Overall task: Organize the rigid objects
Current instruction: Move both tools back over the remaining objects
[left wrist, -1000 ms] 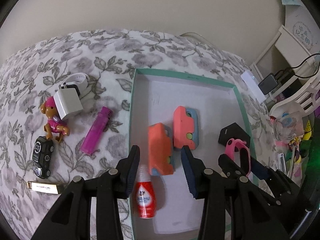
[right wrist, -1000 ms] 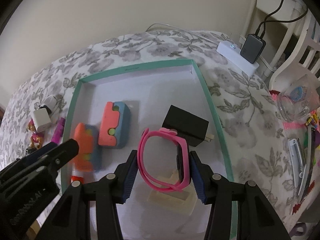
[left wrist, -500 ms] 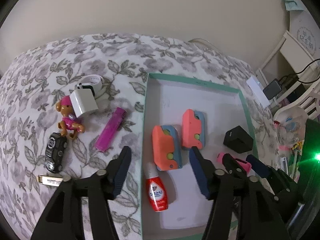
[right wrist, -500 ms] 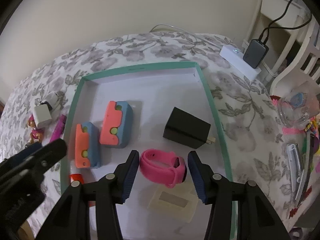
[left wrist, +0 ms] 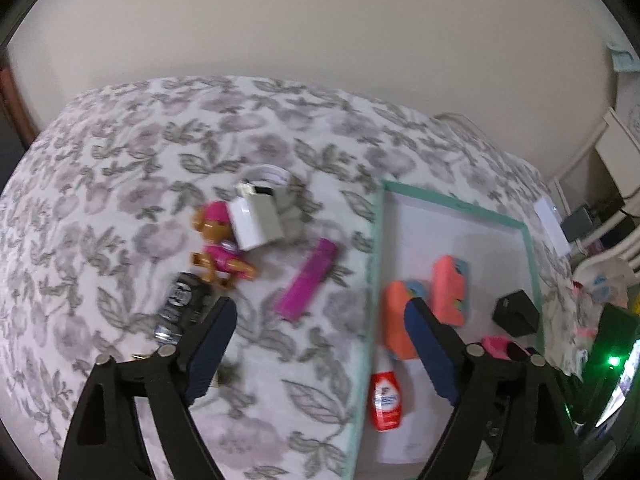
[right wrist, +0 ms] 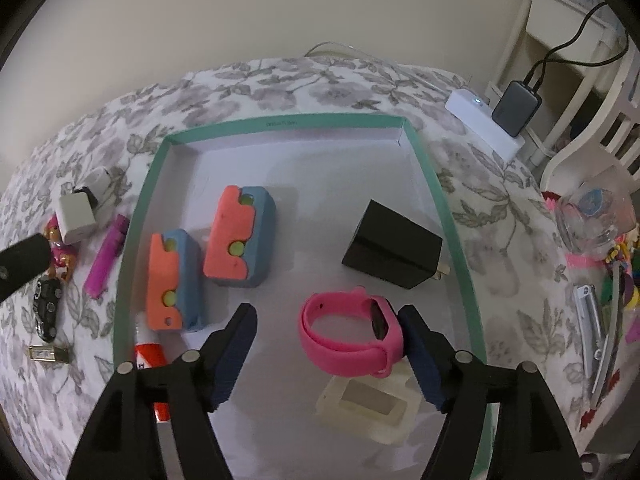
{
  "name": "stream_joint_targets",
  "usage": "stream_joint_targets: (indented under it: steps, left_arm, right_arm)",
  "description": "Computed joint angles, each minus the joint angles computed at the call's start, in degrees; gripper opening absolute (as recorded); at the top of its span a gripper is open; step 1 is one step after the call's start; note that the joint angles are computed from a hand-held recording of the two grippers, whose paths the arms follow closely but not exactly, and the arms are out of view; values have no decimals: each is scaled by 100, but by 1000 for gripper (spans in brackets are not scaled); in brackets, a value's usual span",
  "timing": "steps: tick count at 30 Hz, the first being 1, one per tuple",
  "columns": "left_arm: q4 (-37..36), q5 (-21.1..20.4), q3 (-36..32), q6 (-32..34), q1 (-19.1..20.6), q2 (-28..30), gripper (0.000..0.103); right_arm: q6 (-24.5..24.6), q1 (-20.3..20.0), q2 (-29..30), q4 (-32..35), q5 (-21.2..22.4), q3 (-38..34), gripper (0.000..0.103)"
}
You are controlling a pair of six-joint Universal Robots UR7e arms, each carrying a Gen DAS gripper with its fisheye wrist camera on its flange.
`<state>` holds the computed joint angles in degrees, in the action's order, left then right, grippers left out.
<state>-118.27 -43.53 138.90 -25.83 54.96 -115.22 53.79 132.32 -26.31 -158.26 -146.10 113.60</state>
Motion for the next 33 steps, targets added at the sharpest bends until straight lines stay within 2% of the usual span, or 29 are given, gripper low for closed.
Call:
stream_joint_targets:
  steps: [3,6,9,14,20,25,33]
  left_arm:
    - [89,213,-67,25,32,-100,90]
    - [299,518,-140,-39,21,-210,93]
    - [454,769,-228,-58,43,-330,94]
    - [614,837,-459,-57,276,-474,95]
    - [800,915,-718,9,588,-663,95]
    - [968,1004,-910,-75,985,-756,95]
    - [699,966,-1042,212,1869,-504,95]
  right_arm:
    - [64,57,1,95,-92,-41,88]
    - [158,143,-33,277,-191,-114,89]
    - [104,262,-51,266,-282,-210,98]
    - [-126,514,-17,170,-432,-491,99]
    - [-760,854,221,-43,-466,-1092,99]
    - [-1424,974,586,-272,-168,-1690,99]
    - [-1874,844,1279,-95,579,-2434,99]
